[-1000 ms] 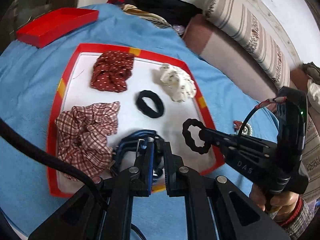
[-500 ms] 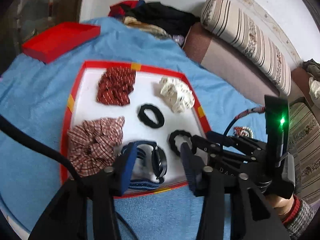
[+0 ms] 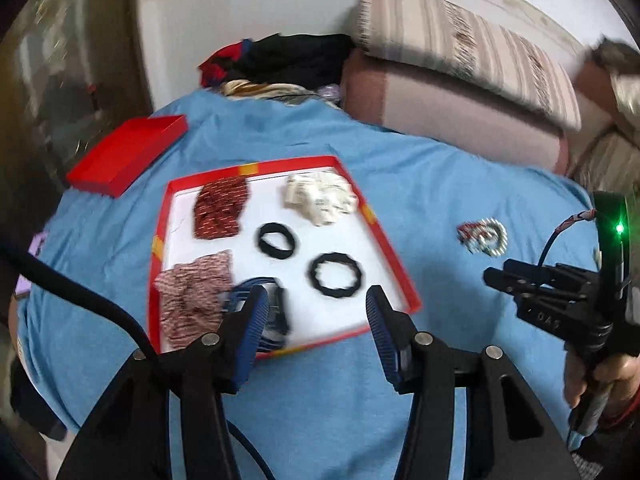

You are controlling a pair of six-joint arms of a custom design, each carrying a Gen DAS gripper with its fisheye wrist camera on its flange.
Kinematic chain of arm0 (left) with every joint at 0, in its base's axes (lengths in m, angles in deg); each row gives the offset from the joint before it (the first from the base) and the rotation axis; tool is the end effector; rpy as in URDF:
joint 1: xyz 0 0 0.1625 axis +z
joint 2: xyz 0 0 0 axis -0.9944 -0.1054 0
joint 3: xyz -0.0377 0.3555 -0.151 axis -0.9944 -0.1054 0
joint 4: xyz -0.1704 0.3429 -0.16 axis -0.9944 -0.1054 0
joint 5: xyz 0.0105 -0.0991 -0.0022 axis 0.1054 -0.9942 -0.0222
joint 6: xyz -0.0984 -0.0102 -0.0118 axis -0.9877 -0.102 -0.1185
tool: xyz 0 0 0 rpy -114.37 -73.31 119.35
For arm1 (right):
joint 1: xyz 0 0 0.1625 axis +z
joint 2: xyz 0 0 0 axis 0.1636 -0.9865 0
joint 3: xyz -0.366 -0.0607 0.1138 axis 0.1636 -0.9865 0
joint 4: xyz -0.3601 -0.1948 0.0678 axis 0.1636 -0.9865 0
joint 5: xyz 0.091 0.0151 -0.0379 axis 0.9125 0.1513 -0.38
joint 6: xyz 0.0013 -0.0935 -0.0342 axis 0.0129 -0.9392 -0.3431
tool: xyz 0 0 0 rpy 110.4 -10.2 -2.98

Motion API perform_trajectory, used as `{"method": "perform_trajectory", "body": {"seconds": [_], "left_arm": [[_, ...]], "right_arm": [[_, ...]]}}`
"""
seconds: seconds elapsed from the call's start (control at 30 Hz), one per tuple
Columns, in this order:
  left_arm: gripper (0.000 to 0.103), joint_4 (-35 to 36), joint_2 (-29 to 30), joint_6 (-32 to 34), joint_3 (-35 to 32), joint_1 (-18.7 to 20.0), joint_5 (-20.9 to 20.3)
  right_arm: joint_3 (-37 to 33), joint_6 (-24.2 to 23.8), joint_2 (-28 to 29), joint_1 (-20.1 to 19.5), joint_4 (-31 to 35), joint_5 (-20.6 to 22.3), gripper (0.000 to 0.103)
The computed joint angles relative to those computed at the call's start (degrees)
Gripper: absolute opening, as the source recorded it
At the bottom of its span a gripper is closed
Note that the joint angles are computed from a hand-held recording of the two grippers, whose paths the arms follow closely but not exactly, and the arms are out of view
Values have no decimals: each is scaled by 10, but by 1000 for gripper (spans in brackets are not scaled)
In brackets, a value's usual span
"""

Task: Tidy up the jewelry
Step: 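Place watch with left tool while right tool places black hair tie in tray, then move the right tool to the pearl bracelet on the cloth and grasp it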

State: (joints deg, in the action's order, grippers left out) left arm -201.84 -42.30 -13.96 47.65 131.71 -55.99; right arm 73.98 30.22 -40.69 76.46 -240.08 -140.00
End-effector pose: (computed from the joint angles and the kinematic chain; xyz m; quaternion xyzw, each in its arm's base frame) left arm -0.4087 -0.7453 0.0572 0.3034 0.8766 -0.2529 0.2751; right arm 0.0357 -0.7039 0.3529 0.0605 -0.8858 0.3343 0.3162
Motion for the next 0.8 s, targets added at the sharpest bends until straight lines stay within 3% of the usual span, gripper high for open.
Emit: {"method": "perform_trajectory", "body": {"seconds": [0.4,0.8], "left_arm": [[50,44,57,32,-32,-52,28],[50,111,118,25,-112,-54,30]], "right_arm": [[112,39,-114,-65,-46,11,41],[104,62,-117,-96,-37,37,41]]}}
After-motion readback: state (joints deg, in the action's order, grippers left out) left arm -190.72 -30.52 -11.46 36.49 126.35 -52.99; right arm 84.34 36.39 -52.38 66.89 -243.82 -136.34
